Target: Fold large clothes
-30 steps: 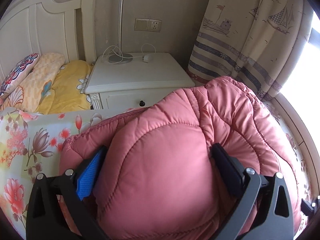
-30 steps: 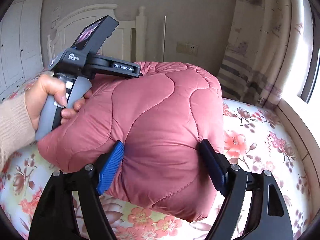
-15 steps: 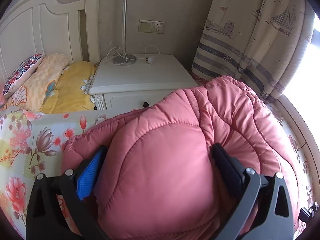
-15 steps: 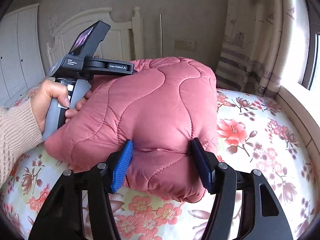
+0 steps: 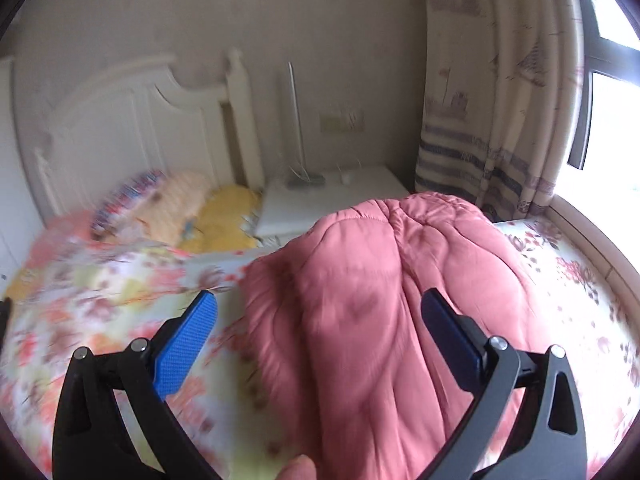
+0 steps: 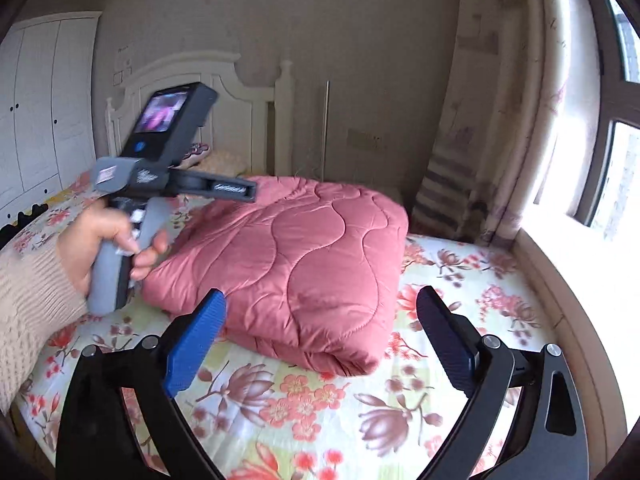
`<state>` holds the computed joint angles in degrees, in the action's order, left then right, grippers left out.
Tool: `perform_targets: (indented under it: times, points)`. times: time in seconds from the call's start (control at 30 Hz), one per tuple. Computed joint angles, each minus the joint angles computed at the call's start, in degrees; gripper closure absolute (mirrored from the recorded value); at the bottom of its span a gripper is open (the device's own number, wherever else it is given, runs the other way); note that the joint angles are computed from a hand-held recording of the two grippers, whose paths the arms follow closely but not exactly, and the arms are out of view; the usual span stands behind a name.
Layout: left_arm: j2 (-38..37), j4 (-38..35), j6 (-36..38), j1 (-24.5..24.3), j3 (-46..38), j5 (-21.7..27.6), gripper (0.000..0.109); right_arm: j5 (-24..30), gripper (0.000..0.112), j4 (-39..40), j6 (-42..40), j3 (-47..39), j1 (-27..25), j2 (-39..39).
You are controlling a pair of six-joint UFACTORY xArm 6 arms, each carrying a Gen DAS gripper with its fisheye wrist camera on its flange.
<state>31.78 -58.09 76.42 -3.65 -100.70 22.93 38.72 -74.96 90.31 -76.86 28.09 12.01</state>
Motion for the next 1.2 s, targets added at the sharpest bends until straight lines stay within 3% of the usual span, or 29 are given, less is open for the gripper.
perform_targets:
  times: [0.1,0.17,0.33,0.6,1.2]
  points:
    - [-9.3,-11.1,9.9,1.3,12.2,-0.3,0.007,1.9,0.018,1.9,0.9,2.3,1.3,-1.8]
    - [-14.4,-15.4,13.0,2.7,18.8,1.0,0.007,3.1,0.018,4.8,0.7,3.5,1.7,-2.3]
    - [-21.4,-22.3,22.4,3.2,27.6,-1.1,0.007,3.8,0.018,6.8,3.4,6.2,2.0,-4.0]
    - [-24.1,-22.9,22.0,4.9,29.5,1.1,0.007,5.5,0.017,4.4,8.0,7.4,2.9,-6.4]
    - [-24.6,-23.1,22.0,5.7,29.7,1.6,0.007,6.7,0.017,3.7,7.1,5.0,4.7,-5.1]
